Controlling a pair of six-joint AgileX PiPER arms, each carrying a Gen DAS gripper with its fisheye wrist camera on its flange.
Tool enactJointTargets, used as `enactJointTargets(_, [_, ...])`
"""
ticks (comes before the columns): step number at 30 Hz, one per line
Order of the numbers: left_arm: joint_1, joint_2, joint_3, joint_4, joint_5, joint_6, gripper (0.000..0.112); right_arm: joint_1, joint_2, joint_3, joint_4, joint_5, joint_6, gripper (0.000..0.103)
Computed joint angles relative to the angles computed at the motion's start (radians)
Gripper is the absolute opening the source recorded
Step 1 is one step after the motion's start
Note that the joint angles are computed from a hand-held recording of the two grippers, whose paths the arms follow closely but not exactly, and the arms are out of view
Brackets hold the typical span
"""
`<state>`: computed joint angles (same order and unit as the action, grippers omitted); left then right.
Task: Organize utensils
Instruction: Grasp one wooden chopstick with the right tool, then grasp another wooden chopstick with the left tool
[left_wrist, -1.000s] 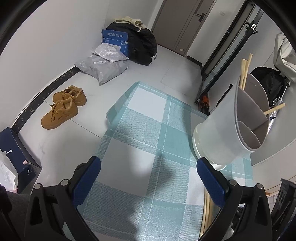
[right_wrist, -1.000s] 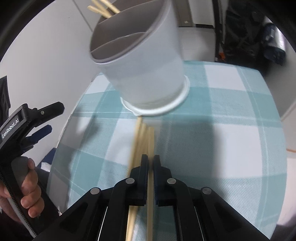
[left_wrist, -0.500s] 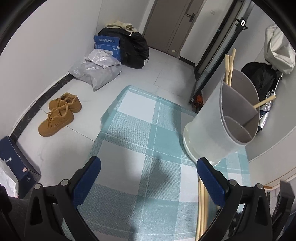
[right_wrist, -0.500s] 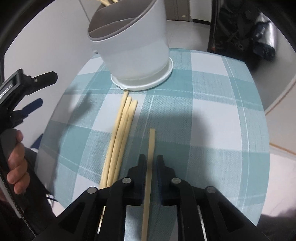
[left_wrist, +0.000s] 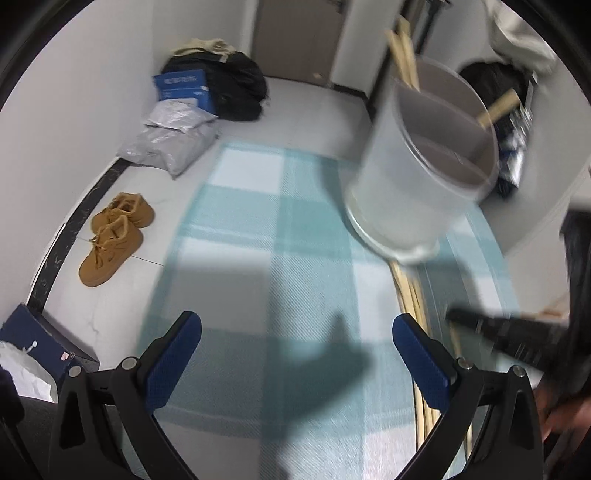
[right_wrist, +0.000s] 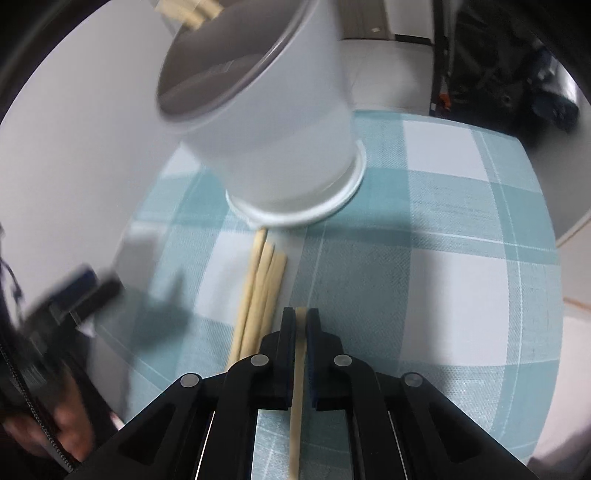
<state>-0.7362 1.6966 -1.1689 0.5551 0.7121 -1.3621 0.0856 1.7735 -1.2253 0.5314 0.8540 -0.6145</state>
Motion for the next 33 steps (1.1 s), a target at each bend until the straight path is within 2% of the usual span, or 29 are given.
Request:
enactJointTargets(5, [-0.042, 0.063, -0.076, -0.103, 0.009, 0.181, 0.102, -0.163, 0.008, -0.002, 0.287, 0.085, -0.140, 0.002])
enactJointTargets(11, [-0.058, 0.128, -0.147, -0.148, 0.076, 0.270, 0.102, -0.370, 0.046, 0.029, 0.528, 0.218, -0.271, 0.000])
enactJointTargets(13, [-0.056, 0.141, -0.159, -0.155, 0.102, 0.282, 0.102, -0.394, 0.059, 0.028, 0.520, 0.222, -0.276, 0.000])
enactJointTargets(18, [-0.033, 0.128, -0.145, -0.190, 0.091, 0.281, 0.102, -0.422, 0.103, -0.012, 0.475, 0.257, -0.262, 0.003])
enactJointTargets(24, [-0.022, 0.182, -0.225, -0.193, 0.162, 0.306, 0.102, -0.385, 0.069, 0.020, 0.466, 0.214, -0.300, 0.003])
enactJointTargets(33, [-0.005, 0.251, -0.330, -0.235, 0.249, 0.379, 0.102, -0.389, 0.069, 0.001, 0.470, 0.215, -0.304, 0.006])
